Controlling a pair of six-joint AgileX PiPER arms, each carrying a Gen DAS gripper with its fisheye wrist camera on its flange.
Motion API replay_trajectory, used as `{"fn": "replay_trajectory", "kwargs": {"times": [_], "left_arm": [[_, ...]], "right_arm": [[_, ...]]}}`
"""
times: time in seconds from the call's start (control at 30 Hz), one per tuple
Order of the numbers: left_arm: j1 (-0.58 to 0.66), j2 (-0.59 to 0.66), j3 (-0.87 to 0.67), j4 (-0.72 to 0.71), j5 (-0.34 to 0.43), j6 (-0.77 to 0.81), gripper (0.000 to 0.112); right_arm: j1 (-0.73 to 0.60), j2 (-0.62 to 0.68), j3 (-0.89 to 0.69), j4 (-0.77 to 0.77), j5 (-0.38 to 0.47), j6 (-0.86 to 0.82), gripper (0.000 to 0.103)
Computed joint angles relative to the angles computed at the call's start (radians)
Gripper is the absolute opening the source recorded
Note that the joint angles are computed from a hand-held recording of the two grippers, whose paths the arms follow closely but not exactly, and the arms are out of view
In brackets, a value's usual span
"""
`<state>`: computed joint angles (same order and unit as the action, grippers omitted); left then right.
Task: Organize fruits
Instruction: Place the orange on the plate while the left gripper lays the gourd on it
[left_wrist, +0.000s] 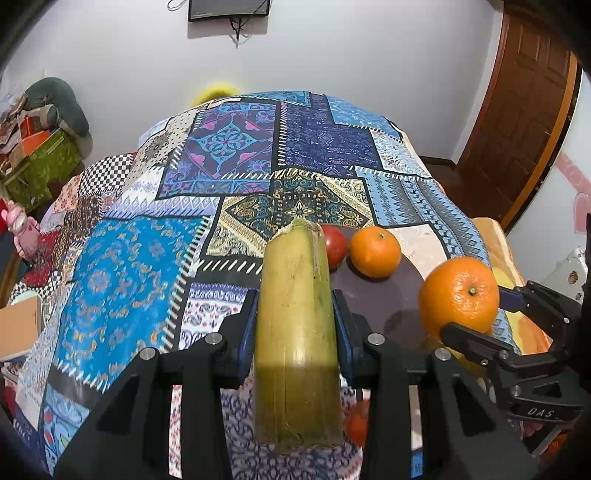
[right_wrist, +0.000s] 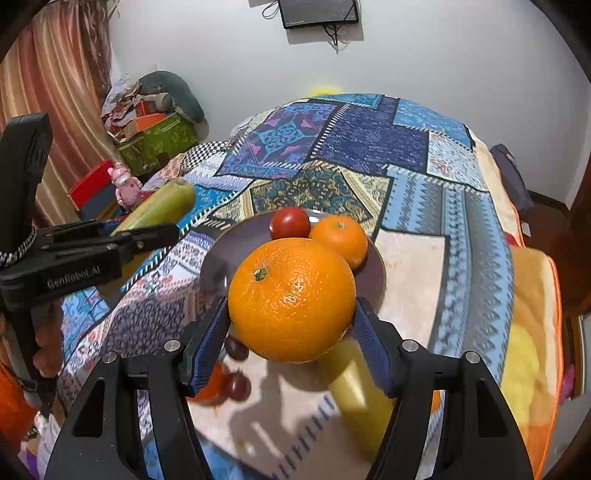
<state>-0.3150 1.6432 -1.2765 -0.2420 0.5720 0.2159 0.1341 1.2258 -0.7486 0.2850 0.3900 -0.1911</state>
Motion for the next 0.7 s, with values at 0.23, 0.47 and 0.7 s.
{"fn": "replay_trajectory", "kwargs": {"times": [0.23,0.47,0.7], "left_arm": [[-0.01,0.147,-0.156,0.016,0.042,-0.035,0.037],[-0.033,0.266,-0.271,0.109,0.074,-0.126,0.037],[-0.036,0.353,-0.36,0.148,0.105,-0.148,0.037]], "right_arm": [[-0.011,0.132,-0.086,0.098,0.001,-0.103,0.064],[-0.002,0.24,-0.161,0.08,0.015,-0.108,0.064],[-0.01,0.313,-0.214,0.077,0.039,-0.133,0.064]]}}
